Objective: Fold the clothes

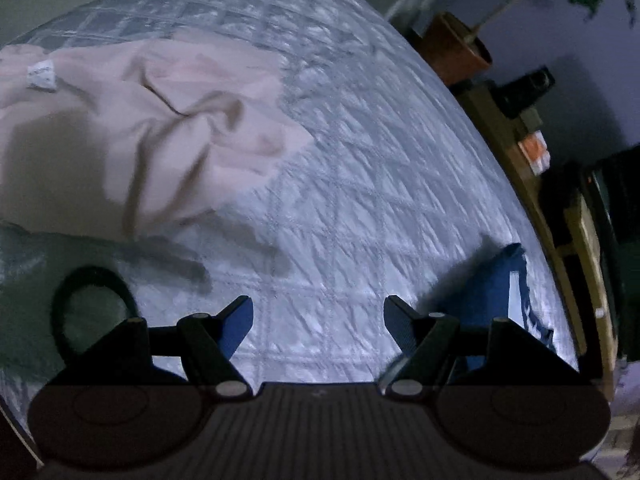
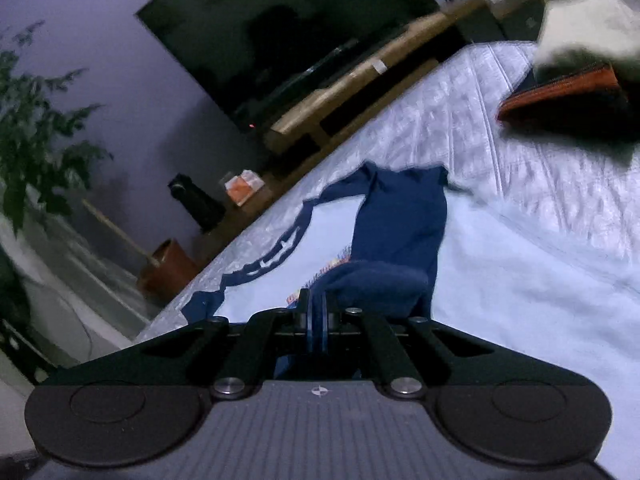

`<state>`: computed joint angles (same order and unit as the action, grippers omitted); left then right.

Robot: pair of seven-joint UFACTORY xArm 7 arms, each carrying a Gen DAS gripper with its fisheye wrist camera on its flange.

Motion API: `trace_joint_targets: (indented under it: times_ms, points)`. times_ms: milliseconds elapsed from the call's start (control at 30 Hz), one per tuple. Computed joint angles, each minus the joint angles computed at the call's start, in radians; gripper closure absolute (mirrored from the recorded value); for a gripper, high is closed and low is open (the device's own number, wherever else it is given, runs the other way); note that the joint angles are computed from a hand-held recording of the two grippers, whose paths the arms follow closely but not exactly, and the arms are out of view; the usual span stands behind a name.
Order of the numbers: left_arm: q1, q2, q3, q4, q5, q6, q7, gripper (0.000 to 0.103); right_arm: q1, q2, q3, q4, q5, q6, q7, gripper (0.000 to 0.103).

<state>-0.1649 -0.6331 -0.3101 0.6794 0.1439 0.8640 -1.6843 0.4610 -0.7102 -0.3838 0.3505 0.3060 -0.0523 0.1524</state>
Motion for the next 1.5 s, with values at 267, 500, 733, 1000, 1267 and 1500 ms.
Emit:
trace_joint_targets:
  times_ms: [267, 500, 733, 1000, 1267, 1500]
  points:
    - [-0.009, 0.05, -0.001, 0.026, 0.008, -0.008, 0.004, 0.035, -0.167, 0.04, -0.024, 0.073, -0.062, 0.235, -0.106, 0.091]
    - [-0.007, 0.035, 0.02, 0.007, -0.002, -0.009, -0.007, 0.035, -0.281, -0.059, 0.094, 0.001, -0.059, 0.395, -0.189, 0.078]
    - [0.029, -0.01, 0.027, -0.021, 0.004, 0.016, -0.034, 0.034, 0.121, 0.221, 0.001, 0.272, 0.087, 0.305, -0.561, 0.039]
    - [0.03, 0.012, 0.031, -0.012, -0.007, -0.015, -0.012, 0.034, 0.174, 0.466, 0.1, 0.411, -0.109, 0.416, -0.897, 0.037]
    - [0.024, 0.023, 0.031, -0.014, -0.014, -0.015, -0.004, 0.034, 0.015, 0.566, 0.282, 0.367, -0.154, 0.08, -0.862, 0.094]
    - [0.013, 0.048, 0.03, -0.002, -0.015, -0.037, 0.015, 0.034, 0.233, 0.456, 0.021, 0.307, 0.055, -0.015, -0.795, 0.097]
